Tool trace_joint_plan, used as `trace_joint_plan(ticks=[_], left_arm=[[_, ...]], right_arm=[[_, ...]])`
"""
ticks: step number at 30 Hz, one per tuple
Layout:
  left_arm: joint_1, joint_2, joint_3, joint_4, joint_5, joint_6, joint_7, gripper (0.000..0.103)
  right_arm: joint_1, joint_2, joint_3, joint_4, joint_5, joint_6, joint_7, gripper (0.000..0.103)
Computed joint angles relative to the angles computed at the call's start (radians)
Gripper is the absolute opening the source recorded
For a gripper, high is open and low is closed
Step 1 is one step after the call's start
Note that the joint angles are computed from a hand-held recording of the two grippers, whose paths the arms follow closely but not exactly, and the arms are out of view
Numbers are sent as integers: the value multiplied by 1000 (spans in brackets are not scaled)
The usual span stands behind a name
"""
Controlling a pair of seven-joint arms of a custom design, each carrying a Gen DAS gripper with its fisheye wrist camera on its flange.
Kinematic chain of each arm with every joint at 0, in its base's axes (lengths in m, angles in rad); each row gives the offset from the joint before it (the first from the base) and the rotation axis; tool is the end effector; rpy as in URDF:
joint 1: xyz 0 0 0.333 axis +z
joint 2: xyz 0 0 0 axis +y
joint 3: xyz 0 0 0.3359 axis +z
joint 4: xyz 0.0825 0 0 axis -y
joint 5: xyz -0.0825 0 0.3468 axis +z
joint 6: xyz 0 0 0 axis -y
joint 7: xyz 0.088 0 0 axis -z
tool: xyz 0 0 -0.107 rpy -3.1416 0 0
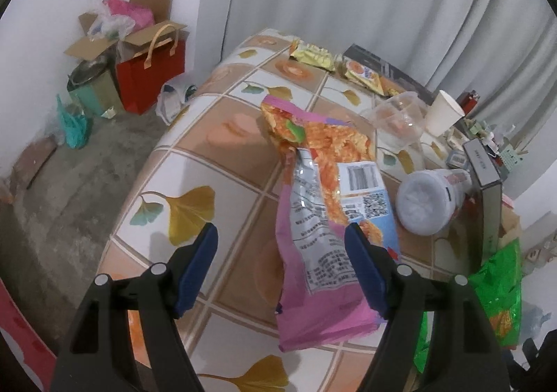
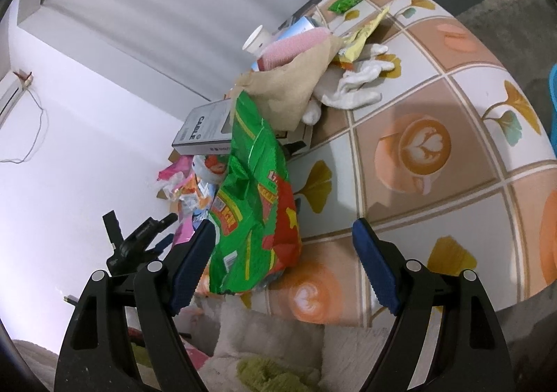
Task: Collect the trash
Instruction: 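Close the left tool on the pink chip bag while the right tool grips the green bag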
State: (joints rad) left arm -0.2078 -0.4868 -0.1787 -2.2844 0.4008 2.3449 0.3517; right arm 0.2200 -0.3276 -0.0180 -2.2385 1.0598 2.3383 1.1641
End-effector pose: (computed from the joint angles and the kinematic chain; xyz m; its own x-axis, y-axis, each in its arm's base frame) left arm 0.3718 -0.1622 0.6233 0.4978 -0.8295 0.2531 -0.6103 -0.5424 -0.5774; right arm 0.4399 0.1032 0.5865 0.1829 -0.6612 -0.7275 -0.8985 0.1878 -0.3966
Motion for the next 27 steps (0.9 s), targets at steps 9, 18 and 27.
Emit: trace_joint_plan(ticks=[9,18,27], left_arm=[[-5,-1,25,-25,-24,54,24,73],[6,35,41,-21,-49,107,84,73],[15,43,31,-16,-43,95,120,41]], right_arm=[[23,59,13,44,31,-25,4,77],[34,96,29,66,43,-12,30,77],[47,139,45,90,45,24,85,55]])
